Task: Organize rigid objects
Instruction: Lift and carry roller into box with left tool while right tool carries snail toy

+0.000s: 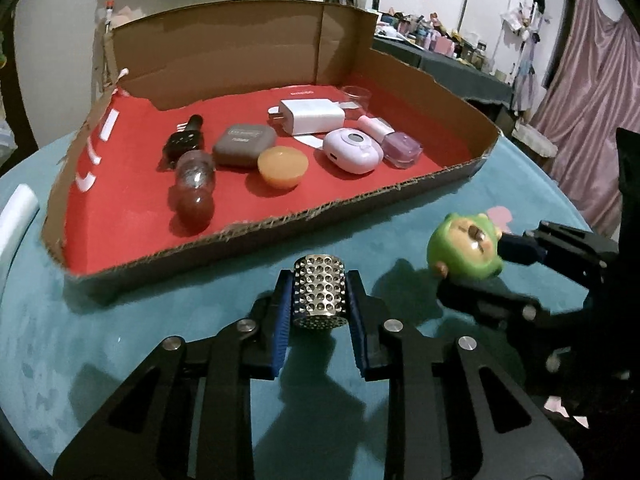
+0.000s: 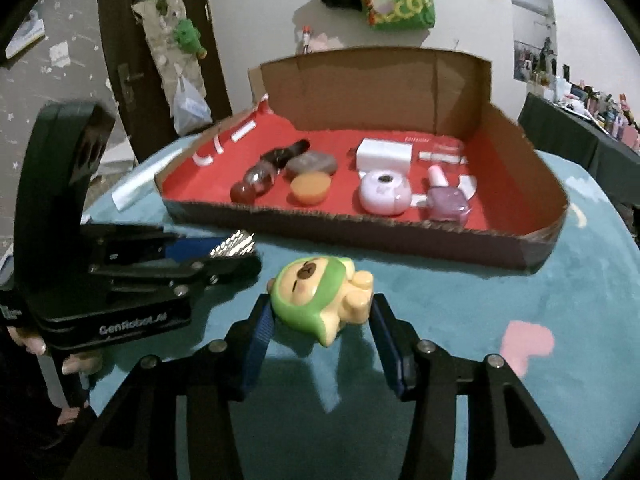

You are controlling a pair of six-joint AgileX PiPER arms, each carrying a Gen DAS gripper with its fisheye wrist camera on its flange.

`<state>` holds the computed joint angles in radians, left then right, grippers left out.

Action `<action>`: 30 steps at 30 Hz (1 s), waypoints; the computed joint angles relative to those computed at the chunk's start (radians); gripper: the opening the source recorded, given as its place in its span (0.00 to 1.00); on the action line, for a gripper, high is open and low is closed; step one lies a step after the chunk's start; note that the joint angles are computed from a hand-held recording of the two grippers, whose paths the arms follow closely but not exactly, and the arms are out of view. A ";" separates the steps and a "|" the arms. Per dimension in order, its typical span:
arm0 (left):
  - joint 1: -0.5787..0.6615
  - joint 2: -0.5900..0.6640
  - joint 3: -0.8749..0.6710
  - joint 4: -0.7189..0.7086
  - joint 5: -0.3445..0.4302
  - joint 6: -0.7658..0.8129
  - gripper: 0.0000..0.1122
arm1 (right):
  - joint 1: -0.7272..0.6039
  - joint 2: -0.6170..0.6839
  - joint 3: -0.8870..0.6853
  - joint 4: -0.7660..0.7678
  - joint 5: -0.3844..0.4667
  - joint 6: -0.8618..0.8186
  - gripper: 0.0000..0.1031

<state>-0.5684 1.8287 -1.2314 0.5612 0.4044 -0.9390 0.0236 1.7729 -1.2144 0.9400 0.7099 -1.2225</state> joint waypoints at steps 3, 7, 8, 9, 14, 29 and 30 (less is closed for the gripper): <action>-0.016 -0.024 0.027 0.045 0.011 -0.057 0.21 | -0.001 -0.012 0.014 0.002 -0.011 -0.008 0.50; -0.032 -0.048 0.050 0.067 0.016 -0.093 0.21 | 0.000 -0.016 0.036 -0.001 -0.029 -0.009 0.50; -0.036 -0.051 0.052 0.070 0.018 -0.098 0.21 | -0.003 -0.016 0.043 0.001 -0.032 -0.013 0.50; -0.042 -0.055 0.060 0.078 0.020 -0.109 0.21 | -0.006 -0.016 0.049 0.005 -0.033 -0.017 0.50; -0.056 -0.048 0.086 0.078 0.019 -0.127 0.21 | -0.004 -0.004 0.067 -0.028 -0.051 0.007 0.50; -0.106 -0.039 0.108 0.233 0.062 -0.304 0.23 | 0.030 -0.025 0.086 -0.037 -0.119 0.008 0.84; -0.110 -0.040 0.109 0.238 0.066 -0.311 0.23 | 0.030 -0.021 0.081 -0.041 -0.122 0.019 0.84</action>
<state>-0.6779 1.7883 -1.1228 0.7997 0.4699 -1.2497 0.0532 1.7515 -1.1336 0.8991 0.5879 -1.2038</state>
